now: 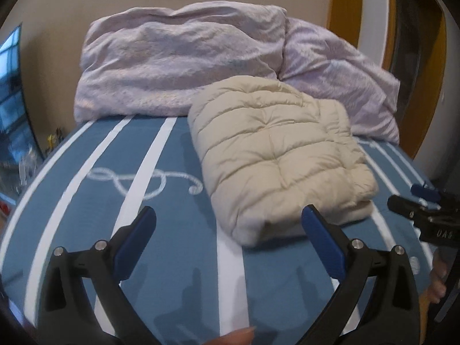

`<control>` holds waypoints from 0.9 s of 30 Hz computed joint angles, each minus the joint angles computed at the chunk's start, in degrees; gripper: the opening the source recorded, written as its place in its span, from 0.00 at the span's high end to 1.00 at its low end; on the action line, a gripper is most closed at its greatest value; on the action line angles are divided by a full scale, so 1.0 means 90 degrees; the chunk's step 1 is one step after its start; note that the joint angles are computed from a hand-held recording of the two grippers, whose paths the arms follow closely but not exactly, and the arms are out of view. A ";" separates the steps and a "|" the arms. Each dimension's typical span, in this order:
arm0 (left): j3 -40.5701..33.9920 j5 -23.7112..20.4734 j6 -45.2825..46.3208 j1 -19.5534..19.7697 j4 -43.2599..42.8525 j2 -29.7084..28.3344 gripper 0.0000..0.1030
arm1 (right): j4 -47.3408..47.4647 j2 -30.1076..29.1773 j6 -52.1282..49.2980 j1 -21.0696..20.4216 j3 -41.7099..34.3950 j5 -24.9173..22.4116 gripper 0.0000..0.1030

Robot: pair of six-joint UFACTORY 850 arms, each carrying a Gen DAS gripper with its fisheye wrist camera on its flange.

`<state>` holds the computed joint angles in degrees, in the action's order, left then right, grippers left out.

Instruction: Fold large clothes

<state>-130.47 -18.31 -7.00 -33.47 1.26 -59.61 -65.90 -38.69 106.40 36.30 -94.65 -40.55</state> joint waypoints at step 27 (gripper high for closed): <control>0.2873 -0.0168 0.1643 -0.0111 -0.2408 0.2030 0.02 | -0.0581 0.0870 0.1484 0.0806 0.1079 -0.0132 0.01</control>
<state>-104.61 -19.82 7.78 -34.47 -20.41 -41.34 -71.13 -30.86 119.76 43.56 -84.94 -41.73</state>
